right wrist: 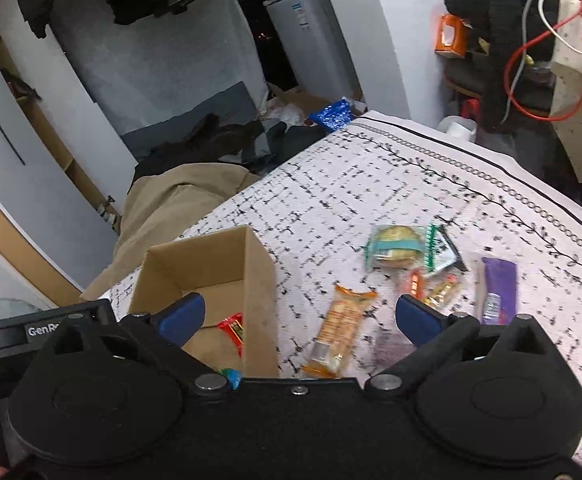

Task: Organize snacks
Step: 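Move both open grippers back toward the remaining snack pile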

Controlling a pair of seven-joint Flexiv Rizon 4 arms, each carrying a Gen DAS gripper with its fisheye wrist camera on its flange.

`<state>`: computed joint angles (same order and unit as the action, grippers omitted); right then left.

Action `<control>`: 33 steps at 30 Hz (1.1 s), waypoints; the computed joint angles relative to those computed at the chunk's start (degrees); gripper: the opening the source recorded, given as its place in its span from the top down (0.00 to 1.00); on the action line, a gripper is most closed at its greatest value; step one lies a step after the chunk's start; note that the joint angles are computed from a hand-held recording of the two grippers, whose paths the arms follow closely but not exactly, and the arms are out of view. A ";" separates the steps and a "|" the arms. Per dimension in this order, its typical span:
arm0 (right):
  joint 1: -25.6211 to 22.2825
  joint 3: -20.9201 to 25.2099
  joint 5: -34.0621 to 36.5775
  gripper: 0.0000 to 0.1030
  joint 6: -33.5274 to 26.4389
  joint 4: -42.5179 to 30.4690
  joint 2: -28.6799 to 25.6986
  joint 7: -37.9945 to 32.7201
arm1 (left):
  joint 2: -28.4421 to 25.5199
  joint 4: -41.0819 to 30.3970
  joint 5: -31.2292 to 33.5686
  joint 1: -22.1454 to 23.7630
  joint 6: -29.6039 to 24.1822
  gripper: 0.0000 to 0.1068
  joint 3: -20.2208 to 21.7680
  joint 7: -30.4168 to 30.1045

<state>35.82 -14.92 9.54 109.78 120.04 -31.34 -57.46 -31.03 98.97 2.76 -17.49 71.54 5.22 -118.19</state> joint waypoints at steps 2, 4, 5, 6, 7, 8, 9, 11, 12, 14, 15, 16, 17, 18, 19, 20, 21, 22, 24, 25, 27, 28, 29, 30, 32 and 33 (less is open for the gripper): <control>-0.37 0.27 0.19 0.00 0.40 0.78 0.35 -0.11 | 0.16 0.25 -0.03 -0.14 0.32 0.04 -0.30 0.04; 0.12 -0.42 0.68 0.00 0.16 1.53 0.82 -0.30 | 0.36 0.51 0.21 -0.55 0.74 0.04 -0.27 -0.10; 1.98 -2.46 1.53 0.00 -0.48 2.00 1.01 -0.39 | 0.51 0.67 0.47 -0.89 0.87 0.04 -0.08 -0.27; 4.22 -4.90 2.40 0.00 -0.88 2.54 1.06 -0.47 | 0.60 0.70 0.66 -1.17 0.91 0.04 0.01 -0.41; 5.14 -5.98 2.69 0.00 -0.61 3.06 1.05 -0.62 | 0.69 0.87 0.61 -1.16 1.13 0.04 -0.22 -0.33; 5.29 -6.23 2.74 0.00 -0.28 3.54 1.25 -0.85 | 0.78 1.04 0.45 -1.09 1.30 0.04 -0.55 -0.12; 5.01 -6.01 2.75 0.00 0.10 4.07 1.51 -1.10 | 0.87 1.37 0.09 -0.75 1.53 0.04 -1.14 0.45; 4.74 -5.92 2.98 0.00 0.29 4.72 1.90 -1.54 | 1.03 1.80 -0.90 -0.25 1.69 0.04 -2.25 1.52; 4.52 -5.82 3.14 0.00 0.55 5.06 2.03 -1.76 | 1.08 1.87 -0.98 -0.56 1.64 0.04 -2.19 1.55; 4.78 -6.32 3.72 0.00 0.87 5.80 2.22 -2.40 | 1.12 1.88 -1.17 -0.78 1.40 0.04 -2.50 2.24; 5.09 -6.81 4.04 0.00 0.80 6.05 2.26 -2.75 | 1.13 1.84 -1.13 -1.03 1.28 0.04 -2.59 2.60; 5.75 -7.61 4.52 0.00 0.76 6.43 2.32 -3.06 | 1.15 1.88 -1.13 -1.27 1.27 0.04 -2.61 2.73; 6.38 -8.42 4.96 0.00 0.67 6.82 2.40 -3.34 | 1.19 2.11 -1.46 -1.21 1.50 0.04 -2.95 2.97; 6.45 -8.62 5.15 0.00 0.65 7.11 2.52 -3.52 | 1.24 2.44 -2.01 -1.02 1.94 0.04 -3.55 3.34; 5.85 -8.16 5.12 0.00 0.73 7.38 2.72 -3.62 | 1.25 2.58 -2.20 -1.20 2.16 0.04 -3.66 3.48; 5.05 -7.49 5.04 0.00 0.79 7.61 2.93 -3.67 | 1.22 2.47 -2.09 -1.63 2.09 0.04 -3.45 3.52; 4.36 -6.94 5.01 0.00 0.85 7.84 3.12 -3.70 | 1.22 2.42 -1.94 -2.04 2.01 0.04 -3.31 3.60; 3.93 -6.65 5.01 0.00 0.91 8.05 3.24 -3.81 | 1.21 2.42 -1.97 -2.27 2.01 0.04 -3.33 3.65; 3.53 -6.56 5.02 0.00 0.90 8.61 3.42 -4.28 | 1.13 2.31 -2.10 -2.67 1.77 0.04 -3.38 3.70; 3.27 -6.45 4.97 0.00 0.79 8.91 3.57 -4.49 | 1.06 2.21 -2.10 -2.92 1.57 0.04 -3.34 3.64; 2.33 -5.72 4.77 0.01 0.62 9.37 3.94 -4.61 | 0.86 1.93 -1.91 -3.46 1.08 0.04 -3.18 3.48; 1.11 -4.66 4.45 0.01 0.70 9.50 4.07 -4.52 | 0.78 1.76 -1.82 -3.69 0.71 0.04 -3.15 3.42; -0.17 -3.56 4.11 0.01 0.82 9.59 4.15 -4.43 | 0.70 1.62 -1.91 -3.75 0.33 0.04 -3.31 3.44; -1.25 -2.63 3.81 0.01 0.88 9.67 4.21 -4.37 | 0.58 1.46 -2.06 -3.80 -0.09 0.04 -3.50 3.44; -3.57 -0.63 3.14 0.01 1.15 9.86 4.27 -4.23 | 0.37 1.03 -1.85 -4.26 -0.91 0.04 -3.37 3.11; -4.39 0.03 2.97 0.02 1.24 9.90 4.22 -4.12 | 0.24 0.80 -1.71 -4.46 -1.20 0.04 -3.39 2.99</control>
